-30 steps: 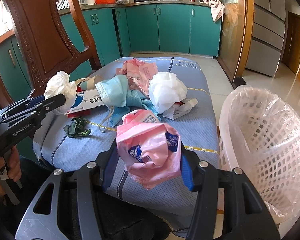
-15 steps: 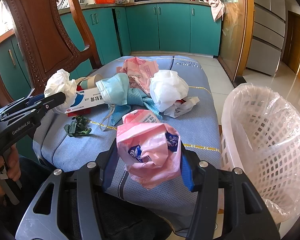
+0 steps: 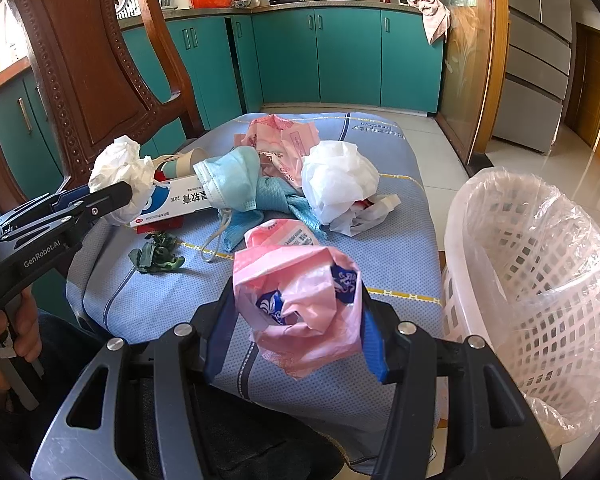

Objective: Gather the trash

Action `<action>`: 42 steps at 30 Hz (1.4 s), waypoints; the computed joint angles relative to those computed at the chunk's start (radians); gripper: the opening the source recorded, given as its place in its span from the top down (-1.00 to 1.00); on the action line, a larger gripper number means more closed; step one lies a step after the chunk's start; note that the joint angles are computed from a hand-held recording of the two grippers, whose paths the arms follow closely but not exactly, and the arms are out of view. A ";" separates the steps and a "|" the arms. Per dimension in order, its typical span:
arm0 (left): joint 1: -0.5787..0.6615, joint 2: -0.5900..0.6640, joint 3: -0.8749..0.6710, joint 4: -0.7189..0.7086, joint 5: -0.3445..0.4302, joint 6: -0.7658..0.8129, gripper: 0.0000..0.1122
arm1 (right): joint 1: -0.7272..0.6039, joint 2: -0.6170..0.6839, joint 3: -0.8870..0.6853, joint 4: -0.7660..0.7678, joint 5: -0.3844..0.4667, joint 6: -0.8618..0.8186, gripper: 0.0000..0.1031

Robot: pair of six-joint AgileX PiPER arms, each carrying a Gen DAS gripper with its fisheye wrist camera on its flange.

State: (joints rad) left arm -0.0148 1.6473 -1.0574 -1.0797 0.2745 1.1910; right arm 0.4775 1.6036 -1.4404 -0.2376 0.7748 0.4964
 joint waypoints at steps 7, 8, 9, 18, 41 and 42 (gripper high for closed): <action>-0.002 -0.005 0.005 -0.008 -0.007 0.007 0.38 | 0.004 -0.008 0.005 -0.017 -0.002 0.015 -0.05; 0.000 -0.009 0.010 -0.032 -0.010 0.029 0.38 | 0.006 -0.011 0.003 -0.022 0.001 0.017 -0.05; 0.003 -0.015 0.015 -0.071 -0.010 0.065 0.38 | 0.007 -0.013 0.002 -0.026 0.002 0.019 -0.05; 0.022 -0.096 0.010 -0.077 0.078 0.016 0.38 | 0.001 -0.101 -0.005 -0.093 -0.006 0.041 -0.05; -0.532 0.343 -0.642 0.412 0.351 -0.546 -0.30 | -0.731 -0.512 0.376 0.185 -0.097 -0.280 -0.05; -0.547 0.352 -0.650 0.439 0.334 -0.567 -0.47 | -0.747 -0.512 0.380 0.202 -0.100 -0.296 -0.05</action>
State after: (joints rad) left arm -0.5620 1.9988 -1.7077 -0.6407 0.6082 0.6236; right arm -0.2697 1.0918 -1.0607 -0.0354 0.6750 0.2005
